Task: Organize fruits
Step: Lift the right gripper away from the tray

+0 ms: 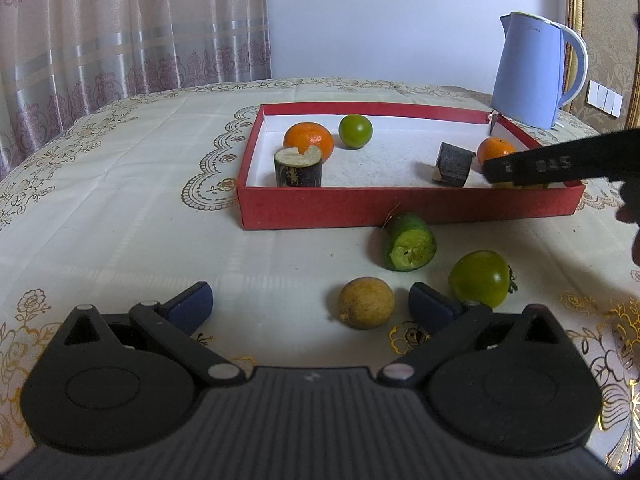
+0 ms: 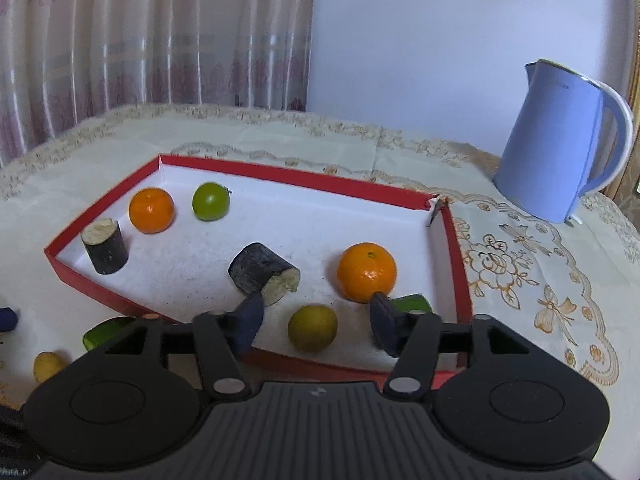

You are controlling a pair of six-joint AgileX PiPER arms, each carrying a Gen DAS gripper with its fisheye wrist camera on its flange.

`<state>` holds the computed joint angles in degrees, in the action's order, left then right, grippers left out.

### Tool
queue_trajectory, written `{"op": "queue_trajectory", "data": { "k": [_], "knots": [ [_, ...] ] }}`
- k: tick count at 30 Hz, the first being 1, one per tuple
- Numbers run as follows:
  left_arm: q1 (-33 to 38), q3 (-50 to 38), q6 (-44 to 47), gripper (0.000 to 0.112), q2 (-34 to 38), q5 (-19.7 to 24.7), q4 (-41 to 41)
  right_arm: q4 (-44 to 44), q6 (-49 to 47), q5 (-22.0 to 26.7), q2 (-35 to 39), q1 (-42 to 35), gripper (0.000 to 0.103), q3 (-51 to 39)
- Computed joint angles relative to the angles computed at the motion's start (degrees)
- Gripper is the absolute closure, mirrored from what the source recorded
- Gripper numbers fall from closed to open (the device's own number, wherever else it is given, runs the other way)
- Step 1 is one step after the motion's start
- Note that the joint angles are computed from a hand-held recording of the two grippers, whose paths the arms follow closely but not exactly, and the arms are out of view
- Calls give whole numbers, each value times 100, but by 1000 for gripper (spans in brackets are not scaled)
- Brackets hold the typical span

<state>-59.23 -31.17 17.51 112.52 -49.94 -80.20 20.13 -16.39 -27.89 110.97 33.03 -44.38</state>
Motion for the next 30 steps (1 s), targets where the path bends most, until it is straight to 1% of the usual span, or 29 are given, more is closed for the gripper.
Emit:
{"op": "queue_trajectory", "data": {
  "k": [5,6,10,11,14,16,22,23,24,26,30],
  "knots": [
    [-4,-5,6,9,1,-1,-8,-1005,1204,-635,-189,-262,44,661],
    [0,0,1,9,-1,0,-1,-1133,1344,-777,-220,-300,42,797],
    [1,1,0,9,-2,0,1,-1466,1728,-1379,-361,-464,39,1402],
    [1,1,0,9,-2,0,1,-1487,1798,-1473,-382,-490,38,1509],
    [2,4,-3,9,-3,0,4,-1500,1894,-1682,-403,-578,37,1792],
    [0,3,1,9,-4,0,0,-1391,1848,-1630,-373,-609,37,1829],
    [-1,10,-11,9,-11,-2,7,-1615,2221,-1523,4,-902,36,1664],
    [-1,10,-11,9,-11,-2,7,-1642,2269,-1734,100,-924,29,1711],
    [-3,8,-5,9,-9,-6,2,-1726,2331,-1732,98,-958,23,1721],
    [-18,-14,14,9,18,-21,-20,-1910,2423,-1700,91,-1008,20,1720],
    [-150,-182,328,10,130,-185,-402,-1469,2019,-1510,69,-784,17,1639]
  ]
}}
